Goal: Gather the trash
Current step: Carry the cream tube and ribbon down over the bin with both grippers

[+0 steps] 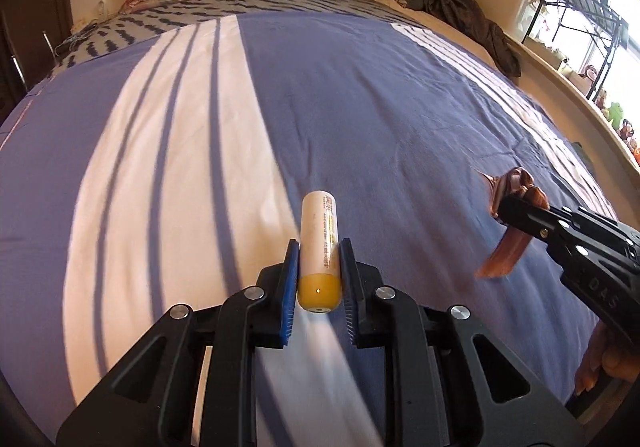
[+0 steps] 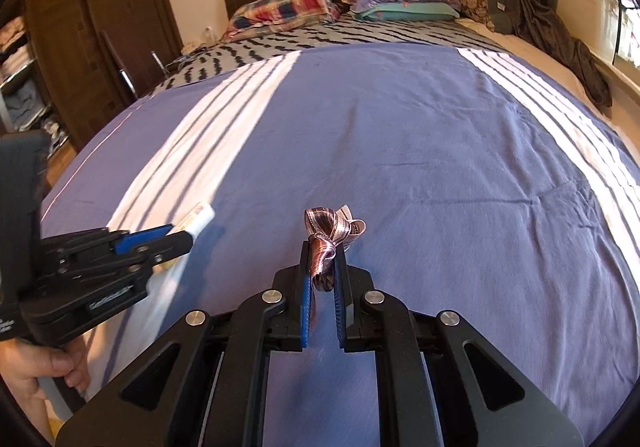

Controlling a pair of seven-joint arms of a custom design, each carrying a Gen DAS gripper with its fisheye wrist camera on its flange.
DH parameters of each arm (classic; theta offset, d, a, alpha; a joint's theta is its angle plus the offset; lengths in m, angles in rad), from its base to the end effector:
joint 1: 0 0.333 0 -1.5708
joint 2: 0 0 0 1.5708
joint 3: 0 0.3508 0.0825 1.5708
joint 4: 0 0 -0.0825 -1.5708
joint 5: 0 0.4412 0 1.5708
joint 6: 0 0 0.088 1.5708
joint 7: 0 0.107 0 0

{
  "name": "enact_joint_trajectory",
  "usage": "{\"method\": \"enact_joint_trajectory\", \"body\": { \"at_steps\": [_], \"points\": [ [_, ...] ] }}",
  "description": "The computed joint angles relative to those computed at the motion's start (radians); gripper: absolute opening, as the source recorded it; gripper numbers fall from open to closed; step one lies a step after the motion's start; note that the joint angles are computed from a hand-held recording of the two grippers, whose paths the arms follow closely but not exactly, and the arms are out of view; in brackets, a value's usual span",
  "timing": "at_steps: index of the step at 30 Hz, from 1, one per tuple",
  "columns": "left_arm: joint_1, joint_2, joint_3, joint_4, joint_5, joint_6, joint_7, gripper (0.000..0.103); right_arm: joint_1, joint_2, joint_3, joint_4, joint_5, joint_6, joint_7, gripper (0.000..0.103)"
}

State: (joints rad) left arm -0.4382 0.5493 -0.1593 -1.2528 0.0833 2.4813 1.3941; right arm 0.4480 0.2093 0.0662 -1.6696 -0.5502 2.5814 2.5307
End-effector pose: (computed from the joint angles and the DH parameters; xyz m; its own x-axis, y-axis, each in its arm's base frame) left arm 0.7115 -0.4399 0.5443 -0.4372 -0.8922 0.1130 -0.7307 0.2792 -0.6230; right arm 0.6371 0.3654 0.5770 -0.0216 -0.9872 -0.1578 -0.6981 0.1279 -0.7045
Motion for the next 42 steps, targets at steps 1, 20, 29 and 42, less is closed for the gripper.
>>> {"method": "enact_joint_trajectory", "body": {
  "at_steps": [1,20,29,42],
  "points": [
    [0.007,-0.055,-0.002,-0.077,-0.005,0.031,-0.005,0.019,0.005,-0.011,0.004,-0.01,-0.003,-0.002,0.001,0.011],
    [0.11,-0.717,-0.114,-0.877,-0.151,0.284,0.015,0.019,0.068,-0.302,0.15,-0.321,-0.083,-0.032,0.208,0.011],
    [0.059,-0.889,-0.1,-1.128,-0.322,0.316,0.099,0.019,0.101,-0.354,0.206,-0.441,-0.067,0.003,0.283,0.011],
    [0.039,-0.843,-0.13,-1.285,-0.411,0.339,0.088,0.019,0.16,-0.283,0.219,-0.511,-0.027,0.014,0.332,0.011]
  ]
}}
